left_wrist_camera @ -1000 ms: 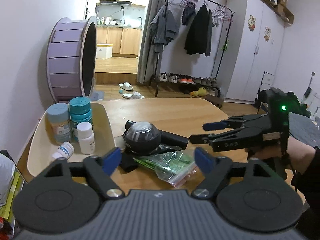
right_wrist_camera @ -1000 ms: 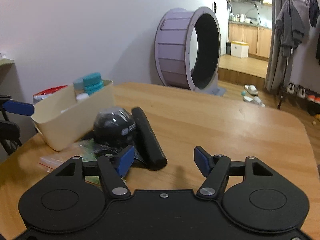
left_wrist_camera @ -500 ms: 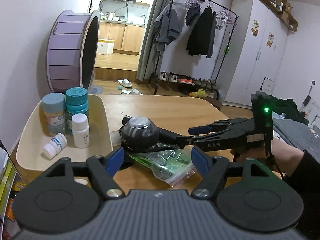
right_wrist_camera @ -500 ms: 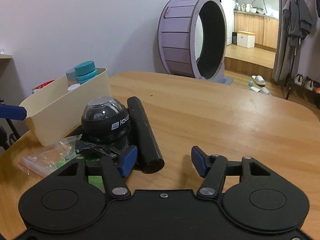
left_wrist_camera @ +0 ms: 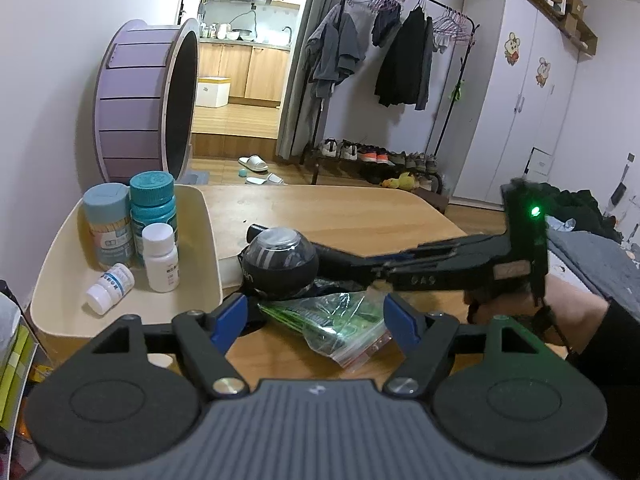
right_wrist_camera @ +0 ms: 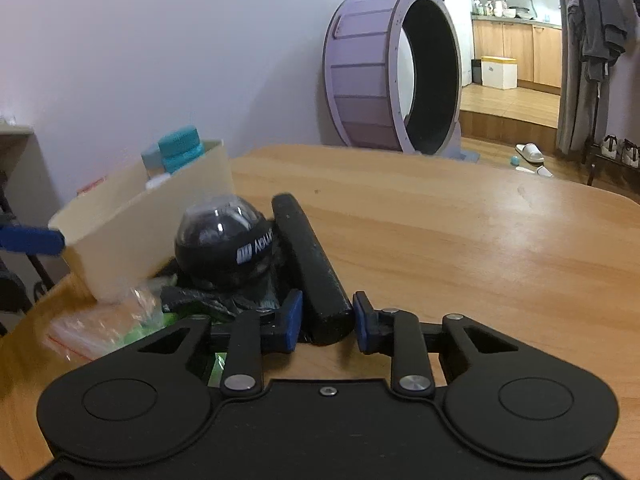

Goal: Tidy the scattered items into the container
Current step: 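Move the right gripper to the black cloth beside the exerciser ball, then close the right gripper on the black cloth and lift it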

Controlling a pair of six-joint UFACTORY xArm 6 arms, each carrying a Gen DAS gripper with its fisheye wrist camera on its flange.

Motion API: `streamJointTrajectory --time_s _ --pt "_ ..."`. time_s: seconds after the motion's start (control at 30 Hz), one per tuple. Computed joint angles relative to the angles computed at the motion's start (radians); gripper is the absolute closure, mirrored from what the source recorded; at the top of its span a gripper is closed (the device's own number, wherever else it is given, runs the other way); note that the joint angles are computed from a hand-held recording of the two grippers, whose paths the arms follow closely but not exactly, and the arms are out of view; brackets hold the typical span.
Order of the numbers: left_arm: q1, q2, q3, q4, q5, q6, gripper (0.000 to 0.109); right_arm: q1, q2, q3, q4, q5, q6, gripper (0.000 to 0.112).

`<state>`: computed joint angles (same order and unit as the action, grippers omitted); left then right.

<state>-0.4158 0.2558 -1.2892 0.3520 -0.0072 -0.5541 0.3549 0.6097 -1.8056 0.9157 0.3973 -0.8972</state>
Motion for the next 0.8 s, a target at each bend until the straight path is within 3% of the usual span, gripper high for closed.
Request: streamJointTrajectory --time_s 0.5,0.8 --pt "0.015 -0.012 0.011 0.089 -0.013 -0.083 0.034 0.028 -0.117 0.067 0.266 -0.106 -0.269 0.090" --pt "0.022 -0.014 0.008 0.153 -0.013 -0.141 0.034 0.042 -0.171 0.078 0.427 -0.116 -0.423 0.091"
